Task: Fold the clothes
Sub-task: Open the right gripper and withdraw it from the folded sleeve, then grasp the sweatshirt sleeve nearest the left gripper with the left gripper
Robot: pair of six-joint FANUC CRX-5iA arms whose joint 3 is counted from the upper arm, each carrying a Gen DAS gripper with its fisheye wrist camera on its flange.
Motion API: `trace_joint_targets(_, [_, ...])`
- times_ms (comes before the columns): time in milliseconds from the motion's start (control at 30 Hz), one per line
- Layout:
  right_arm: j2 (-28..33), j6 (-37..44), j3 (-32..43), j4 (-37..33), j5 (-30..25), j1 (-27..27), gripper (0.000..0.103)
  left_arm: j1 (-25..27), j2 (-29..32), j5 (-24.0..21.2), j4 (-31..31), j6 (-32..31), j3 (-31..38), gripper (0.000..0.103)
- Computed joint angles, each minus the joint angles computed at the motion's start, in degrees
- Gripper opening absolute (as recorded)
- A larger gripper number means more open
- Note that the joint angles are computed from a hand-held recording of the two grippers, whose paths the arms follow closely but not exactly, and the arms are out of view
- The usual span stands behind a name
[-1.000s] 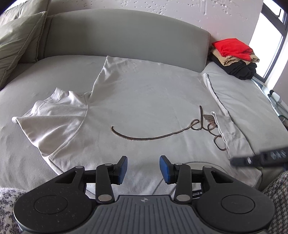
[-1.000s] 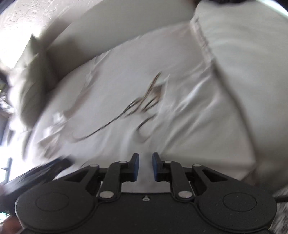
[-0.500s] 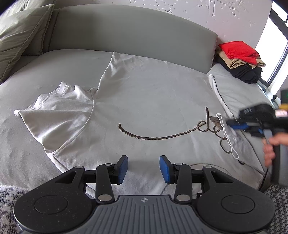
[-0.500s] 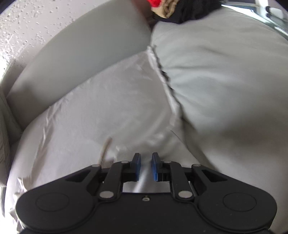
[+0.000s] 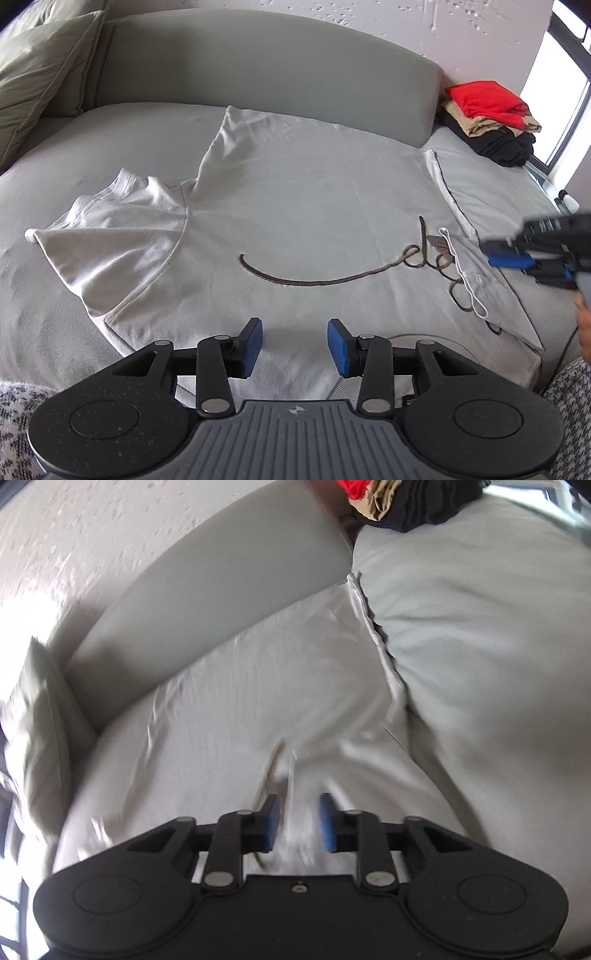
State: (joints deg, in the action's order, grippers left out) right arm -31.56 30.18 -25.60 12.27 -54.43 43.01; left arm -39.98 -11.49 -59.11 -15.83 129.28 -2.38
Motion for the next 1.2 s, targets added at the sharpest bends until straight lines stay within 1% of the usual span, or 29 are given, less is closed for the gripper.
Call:
trace_joint_targets(100, [-3.0, -0.7, -2.1, 0.8, -3.4, 4.4, 0.012, -1.5, 0.6, -1.3, -1.6, -0.2, 1.0, 0.038])
trace_joint_targets(167, [-5.1, -2.2, -3.8, 2.3, -4.2, 8.3, 0.012, -2.4, 0.9, -2.3, -2.7, -0.3, 1.5, 0.038])
trace_joint_targets(267, [-8.4, -1.1, -3.6, 0.1, -5.9, 13.2, 0.012, -3.5, 1.0, -3.8, -4.3, 0.2, 2.1, 0.038])
trace_joint_targets(300, [-9.5, -2.5, -4.1, 1.8, -6.7, 14.8, 0.012, -3.8, 1.0, -4.2, -4.6, 0.5, 2.3, 0.038])
trace_joint_targets(400, [-13.3, -15.0, -8.5, 15.2, -10.2, 21.3, 0.012, -3.9, 0.8, -4.8, -5.1, 1.4, 2.2, 0.038])
trace_joint_targets(433, [-13.6, -18.8, -9.5, 19.0, -12.7, 22.7, 0.012, -4.0, 0.7, -4.9, -5.2, 1.6, 2.2, 0.038])
trace_joint_targets(467, [-13.1, -22.3, -10.0, 22.3, -16.1, 23.1, 0.015, -4.2, 0.8, -5.2, -5.5, 1.7, 2.3, 0.038])
trace_joint_targets(500, [-12.6, -24.1, -10.2, 23.4, -17.8, 22.2, 0.015, -4.5, 0.9, -5.6, -6.0, 1.7, 2.6, 0.039])
trace_joint_targets(567, [-11.1, -23.3, -9.1, 20.0, -18.5, 18.0, 0.015, -4.9, 1.2, -6.0, -6.5, 1.7, 2.9, 0.039])
trace_joint_targets(600, [-10.2, -22.8, -8.6, 18.4, -19.6, 16.8, 0.014, -5.1, 1.3, -6.2, -6.7, 1.6, 3.1, 0.039])
trace_joint_targets(633, [-9.5, -22.7, -8.3, 17.5, -21.4, 16.6, 0.014, -5.3, 1.4, -6.5, -6.9, 1.6, 3.2, 0.039])
trace_joint_targets(667, [-8.7, -22.6, -8.1, 16.5, -23.1, 16.4, 0.009, -5.4, 1.6, -6.7, -7.1, 1.5, 3.4, 0.039])
trace_joint_targets(700, [-8.4, -22.8, -8.0, 16.3, -24.6, 16.8, 0.008, -5.6, 1.7, -6.9, -7.3, 1.5, 3.5, 0.039])
trace_joint_targets(767, [-8.6, -23.7, -7.3, 16.3, -27.0, 18.5, 0.008, -5.9, 1.8, -7.1, -7.5, 1.6, 3.7, 0.039])
trace_joint_targets(833, [-9.4, -24.7, -6.8, 16.2, -28.0, 19.7, 0.009, -6.2, 1.9, -7.2, -7.9, 1.7, 3.8, 0.039])
trace_joint_targets(900, [-12.5, -27.9, -8.5, 19.0, -26.6, 23.2, 0.010, -6.5, 1.7, -7.0, -8.3, 2.1, 3.8, 0.039])
trace_joint_targets(967, [-17.5, -31.5, -11.8, 23.3, -23.1, 27.8, 0.014, -6.7, 0.7, -5.5, -8.7, 2.7, 2.9, 0.039])
trace_joint_targets(1000, [-19.2, -32.1, -13.2, 24.9, -20.8, 29.5, 0.015, -6.5, -0.1, -4.0, -8.4, 2.7, 2.1, 0.039])
trace_joint_targets(1067, [-20.4, -29.8, -15.0, 25.5, -14.3, 30.1, 0.015, -5.8, -1.6, -1.1, -7.1, 2.2, 0.5, 0.038])
trace_joint_targets(1100, [-19.9, -27.8, -15.3, 24.5, -10.5, 29.0, 0.015, -5.6, -1.2, -1.6, -6.7, 1.9, 0.7, 0.036])
trace_joint_targets(1133, [-19.1, -26.1, -15.5, 23.4, -7.5, 27.9, 0.015, -5.7, -0.3, -3.1, -6.6, 1.8, 1.5, 0.035])
trace_joint_targets(1167, [-18.6, -25.3, -15.8, 22.6, -5.5, 27.6, 0.015, -5.7, 1.0, -5.8, -6.6, 1.6, 2.7, 0.032])
trace_joint_targets(1200, [-18.1, -24.5, -16.1, 21.8, -3.6, 27.3, 0.015, -6.0, 2.4, -8.6, -6.9, 1.5, 4.1, 0.027])
